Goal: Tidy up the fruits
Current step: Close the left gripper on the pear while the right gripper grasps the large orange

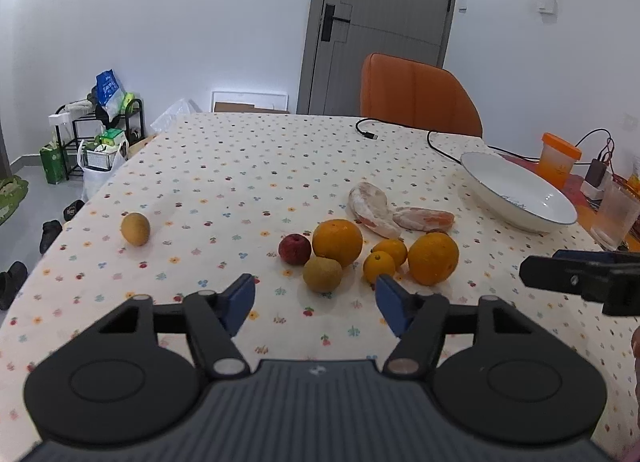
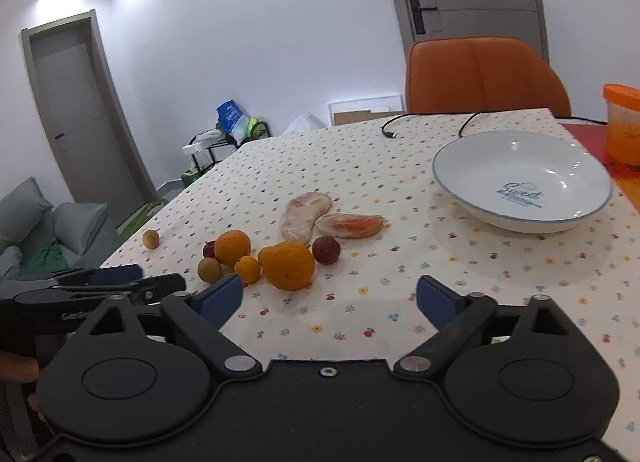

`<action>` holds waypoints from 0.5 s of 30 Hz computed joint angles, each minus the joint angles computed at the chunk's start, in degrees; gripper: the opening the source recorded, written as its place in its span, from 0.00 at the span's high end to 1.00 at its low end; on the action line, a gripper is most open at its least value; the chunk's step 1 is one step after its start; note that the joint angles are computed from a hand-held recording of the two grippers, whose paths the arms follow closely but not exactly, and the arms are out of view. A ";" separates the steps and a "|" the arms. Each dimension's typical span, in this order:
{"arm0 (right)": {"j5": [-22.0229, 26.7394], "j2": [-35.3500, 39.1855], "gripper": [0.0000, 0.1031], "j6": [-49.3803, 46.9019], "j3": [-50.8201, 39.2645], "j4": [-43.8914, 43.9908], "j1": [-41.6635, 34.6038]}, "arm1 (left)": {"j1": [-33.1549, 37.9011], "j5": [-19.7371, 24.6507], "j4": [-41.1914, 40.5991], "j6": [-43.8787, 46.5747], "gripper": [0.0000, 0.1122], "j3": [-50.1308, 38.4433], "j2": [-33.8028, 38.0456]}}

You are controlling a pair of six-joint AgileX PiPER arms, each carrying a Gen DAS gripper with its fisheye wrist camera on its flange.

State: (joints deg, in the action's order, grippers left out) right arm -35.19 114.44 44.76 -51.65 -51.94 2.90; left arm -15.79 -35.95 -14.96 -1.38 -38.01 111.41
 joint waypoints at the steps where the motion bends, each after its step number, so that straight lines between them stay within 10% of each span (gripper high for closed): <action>1: 0.21 0.44 0.15 0.22 -0.58 -0.30 0.18 | 0.10 0.35 0.00 -0.05 0.45 -0.78 0.52; 15: 2.66 6.05 0.26 9.18 -9.73 -9.42 2.93 | 2.05 5.48 4.85 -3.56 0.66 -9.07 6.38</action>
State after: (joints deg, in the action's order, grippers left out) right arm -32.54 120.48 53.94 -61.38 -61.36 5.83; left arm -13.74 -30.46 -10.11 -4.94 -47.08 117.80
